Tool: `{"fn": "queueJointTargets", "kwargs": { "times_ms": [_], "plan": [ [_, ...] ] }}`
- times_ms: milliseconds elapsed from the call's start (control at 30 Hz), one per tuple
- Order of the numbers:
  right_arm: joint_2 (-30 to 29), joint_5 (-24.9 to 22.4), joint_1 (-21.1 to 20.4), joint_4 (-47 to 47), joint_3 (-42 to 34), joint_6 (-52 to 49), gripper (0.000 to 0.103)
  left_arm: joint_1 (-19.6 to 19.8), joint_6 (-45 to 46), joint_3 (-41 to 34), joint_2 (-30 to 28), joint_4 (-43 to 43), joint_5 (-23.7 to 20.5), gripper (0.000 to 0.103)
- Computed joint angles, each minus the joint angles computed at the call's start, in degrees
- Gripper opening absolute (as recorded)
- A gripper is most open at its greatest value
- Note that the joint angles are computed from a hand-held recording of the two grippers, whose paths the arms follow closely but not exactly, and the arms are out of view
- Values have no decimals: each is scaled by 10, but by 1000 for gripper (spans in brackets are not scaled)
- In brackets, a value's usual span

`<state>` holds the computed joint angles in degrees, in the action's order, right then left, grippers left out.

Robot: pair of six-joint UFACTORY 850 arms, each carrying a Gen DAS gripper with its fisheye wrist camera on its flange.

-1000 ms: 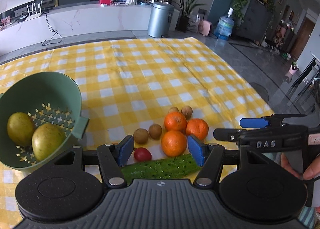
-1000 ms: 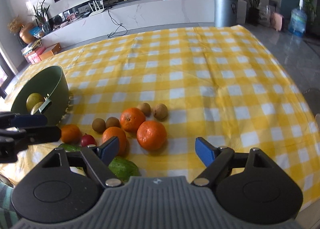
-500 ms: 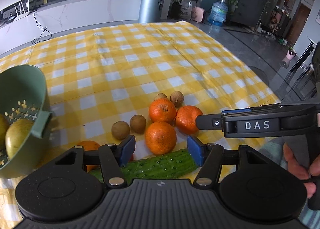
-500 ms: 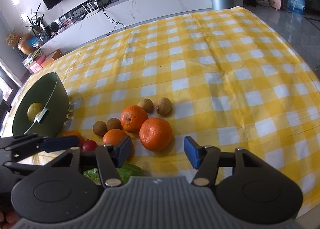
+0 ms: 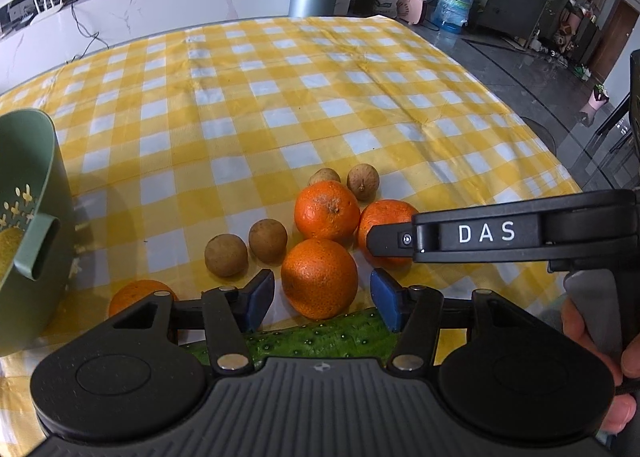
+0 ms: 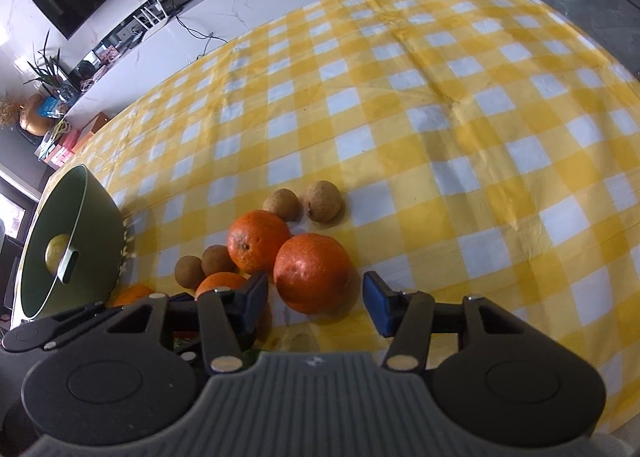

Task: Organize fruits
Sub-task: 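Grasp an orange with the left tool while the right tool grasps another orange, then carry both held oranges over the green colander with both tools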

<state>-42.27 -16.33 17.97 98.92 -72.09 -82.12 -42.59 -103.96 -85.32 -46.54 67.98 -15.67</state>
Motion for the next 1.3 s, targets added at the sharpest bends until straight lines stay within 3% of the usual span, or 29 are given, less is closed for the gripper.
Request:
{"fn": "queueJointTargets", "kwargs": {
  "times_ms": [333,467,600,667,800,1300],
  "plan": [
    [-15,-5,0,-66,-19,79,51,4,54,-15,-13,-70,3,66],
    [-19,-9,0,-81,-24,94,51,6,61,-16,-15,-88,8,62],
    [-19,-7,1,-73,-23,82,41,6,83,-19,-14,-113,4,53],
    [-18,-3,3,-75,-22,76,41,6,83,-19,-14,-115,8,50],
    [-17,1,5,-68,-21,66,40,6,81,-18,-14,-114,7,49],
    [21,3,4,138,34,-143,38,-5,-56,13,20,5,-6,48]
  ]
}}
